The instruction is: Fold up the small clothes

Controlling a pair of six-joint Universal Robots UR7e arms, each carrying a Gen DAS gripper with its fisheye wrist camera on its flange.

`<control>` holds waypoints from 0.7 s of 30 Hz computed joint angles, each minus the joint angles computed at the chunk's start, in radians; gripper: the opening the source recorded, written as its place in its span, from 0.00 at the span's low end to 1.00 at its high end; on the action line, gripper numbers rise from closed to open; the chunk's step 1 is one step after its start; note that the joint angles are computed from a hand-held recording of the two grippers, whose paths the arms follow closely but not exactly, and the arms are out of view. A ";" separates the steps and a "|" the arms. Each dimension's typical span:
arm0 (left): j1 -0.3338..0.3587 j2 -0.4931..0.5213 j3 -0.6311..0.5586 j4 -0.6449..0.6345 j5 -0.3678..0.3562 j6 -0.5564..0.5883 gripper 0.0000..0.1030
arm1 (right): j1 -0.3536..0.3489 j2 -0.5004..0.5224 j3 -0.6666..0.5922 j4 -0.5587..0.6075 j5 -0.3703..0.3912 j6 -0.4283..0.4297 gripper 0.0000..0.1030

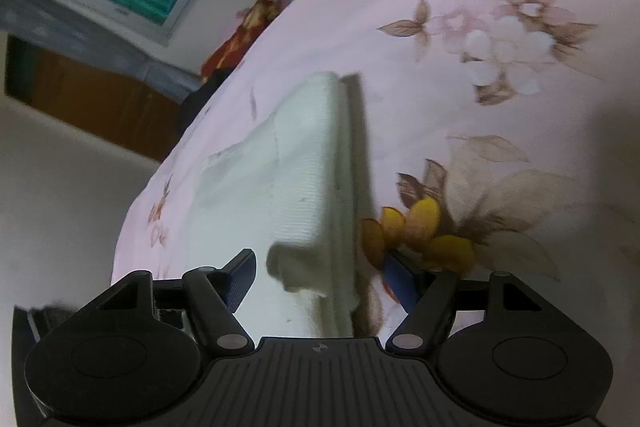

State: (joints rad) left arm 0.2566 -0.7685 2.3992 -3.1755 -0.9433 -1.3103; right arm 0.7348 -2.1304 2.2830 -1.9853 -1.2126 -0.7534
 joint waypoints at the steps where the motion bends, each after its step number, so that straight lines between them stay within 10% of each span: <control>1: 0.007 0.007 -0.005 -0.010 -0.001 0.005 0.65 | 0.008 0.008 -0.002 -0.001 -0.002 -0.003 0.69; 5: 0.015 0.012 -0.030 0.032 0.007 -0.008 0.60 | 0.102 0.066 0.003 -0.088 -0.075 0.027 0.48; 21: -0.057 -0.009 -0.160 0.380 0.101 0.078 0.30 | 0.284 -0.073 0.222 -0.445 -0.227 -0.039 0.29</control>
